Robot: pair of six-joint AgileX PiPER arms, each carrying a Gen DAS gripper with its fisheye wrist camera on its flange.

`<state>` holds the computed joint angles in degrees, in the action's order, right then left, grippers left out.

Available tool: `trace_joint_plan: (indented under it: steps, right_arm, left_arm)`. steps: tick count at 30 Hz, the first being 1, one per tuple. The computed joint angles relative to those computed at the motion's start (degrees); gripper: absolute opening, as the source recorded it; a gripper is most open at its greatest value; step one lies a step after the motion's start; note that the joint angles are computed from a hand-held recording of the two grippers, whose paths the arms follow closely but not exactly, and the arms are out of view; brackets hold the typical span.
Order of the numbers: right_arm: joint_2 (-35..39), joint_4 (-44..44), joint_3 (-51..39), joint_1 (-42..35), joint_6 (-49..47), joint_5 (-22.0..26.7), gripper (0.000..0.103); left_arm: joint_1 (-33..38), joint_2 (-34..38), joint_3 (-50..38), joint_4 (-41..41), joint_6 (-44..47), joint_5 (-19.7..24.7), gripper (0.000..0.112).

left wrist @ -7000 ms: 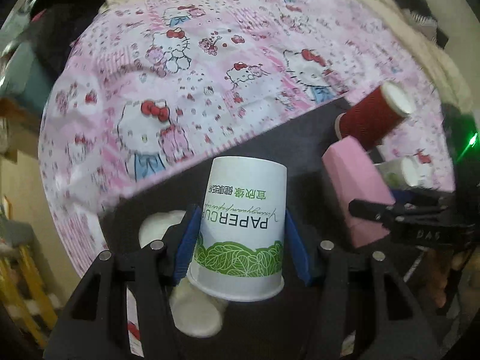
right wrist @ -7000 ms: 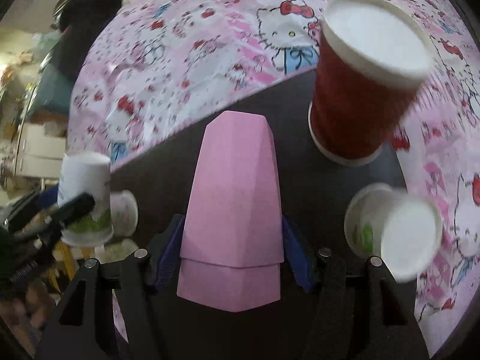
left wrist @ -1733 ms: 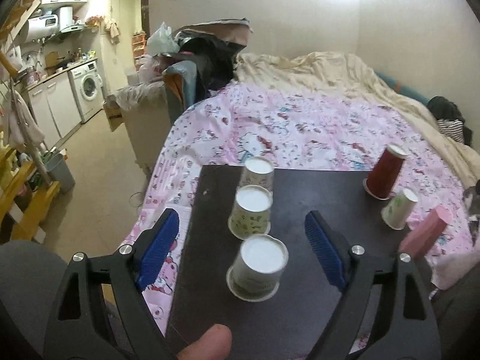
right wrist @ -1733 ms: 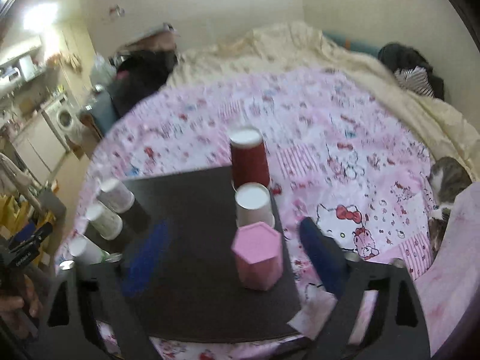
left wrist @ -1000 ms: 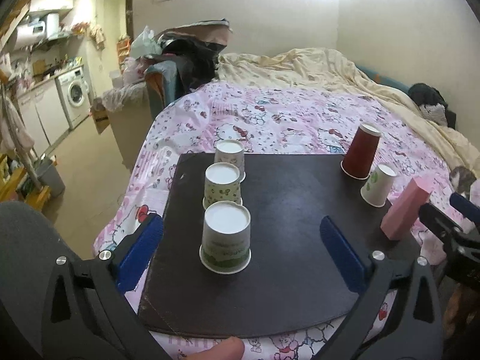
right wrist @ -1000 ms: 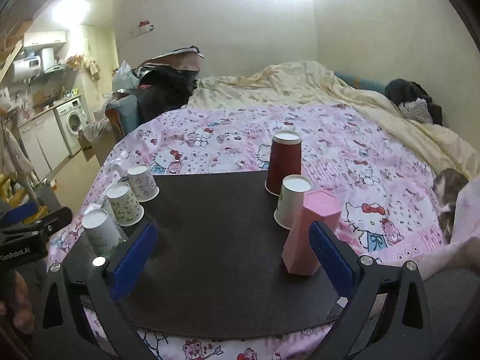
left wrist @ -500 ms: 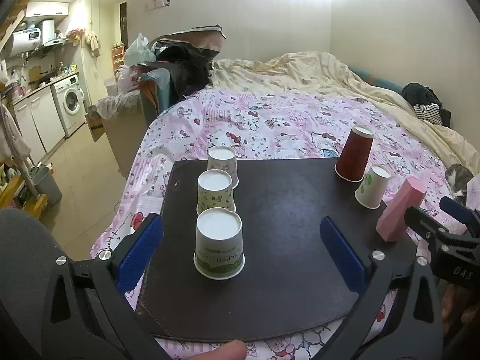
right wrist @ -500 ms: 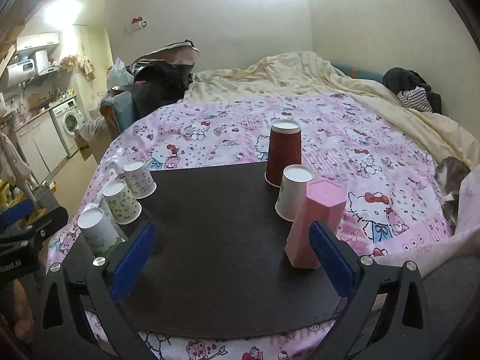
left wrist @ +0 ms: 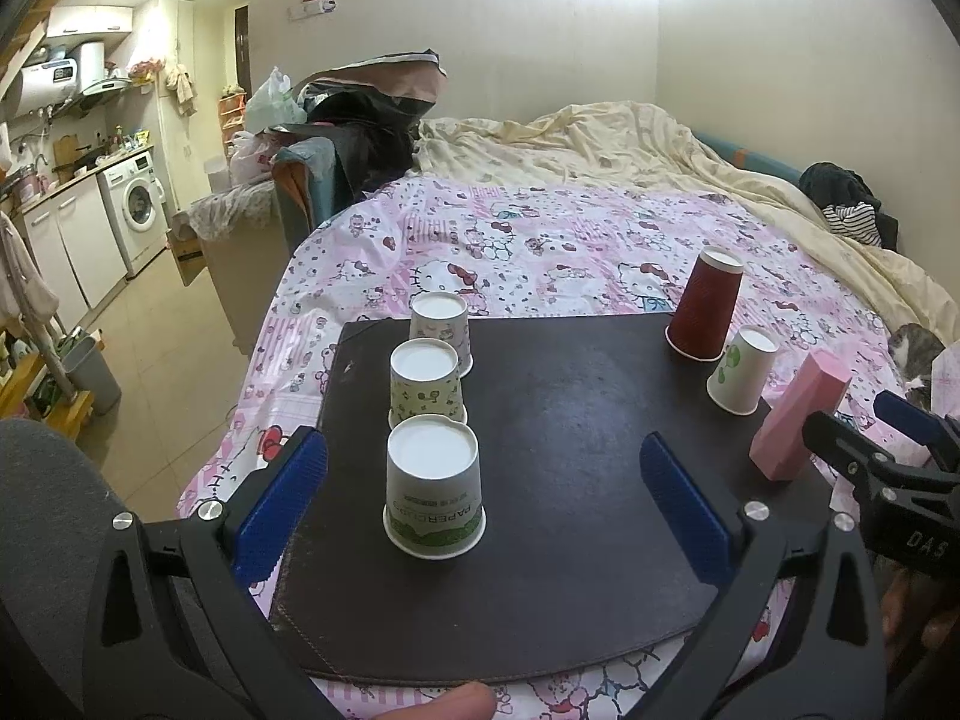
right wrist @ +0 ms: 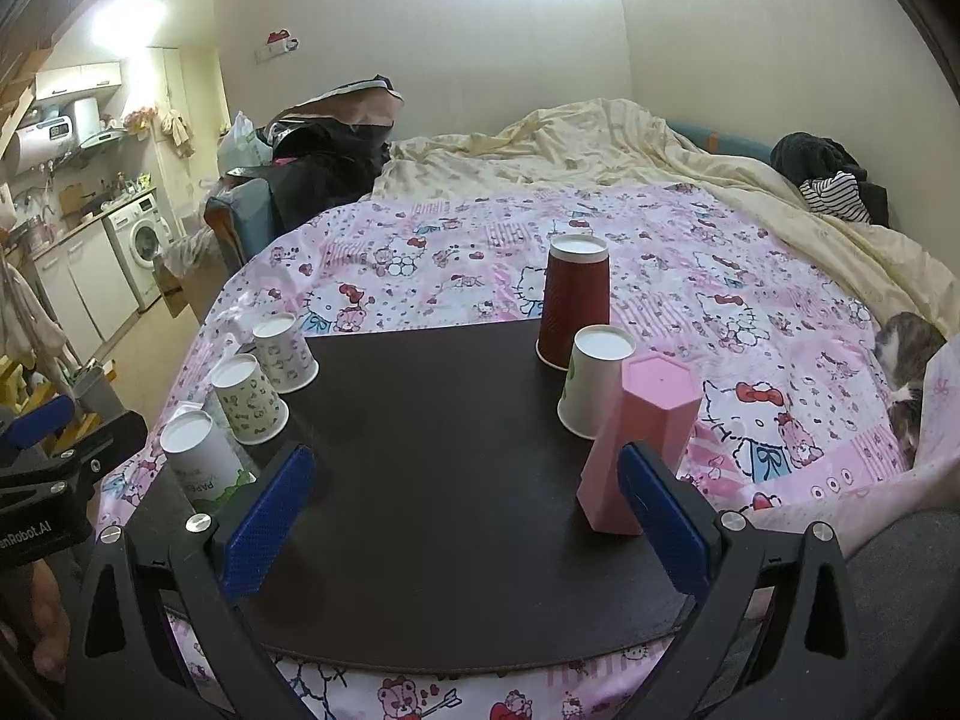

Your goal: Flip cup upside down

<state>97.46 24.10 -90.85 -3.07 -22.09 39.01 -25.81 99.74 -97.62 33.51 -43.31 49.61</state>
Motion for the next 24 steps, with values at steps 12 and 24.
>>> trace_joint_plan:
  steps: [12, 24]
  right_arm:
    - [-0.12, 0.47, -0.09, 0.08, -0.6, 0.25, 0.103]
    - [-0.18, 0.08, -0.4, 0.3, -0.15, 0.85, 0.103]
  left_arm:
    - [0.0, -0.02, 0.19, 0.37, -0.1, -0.21, 0.103]
    - [0.28, -0.48, 0.64, 0.35, 0.0, -0.44, 0.103]
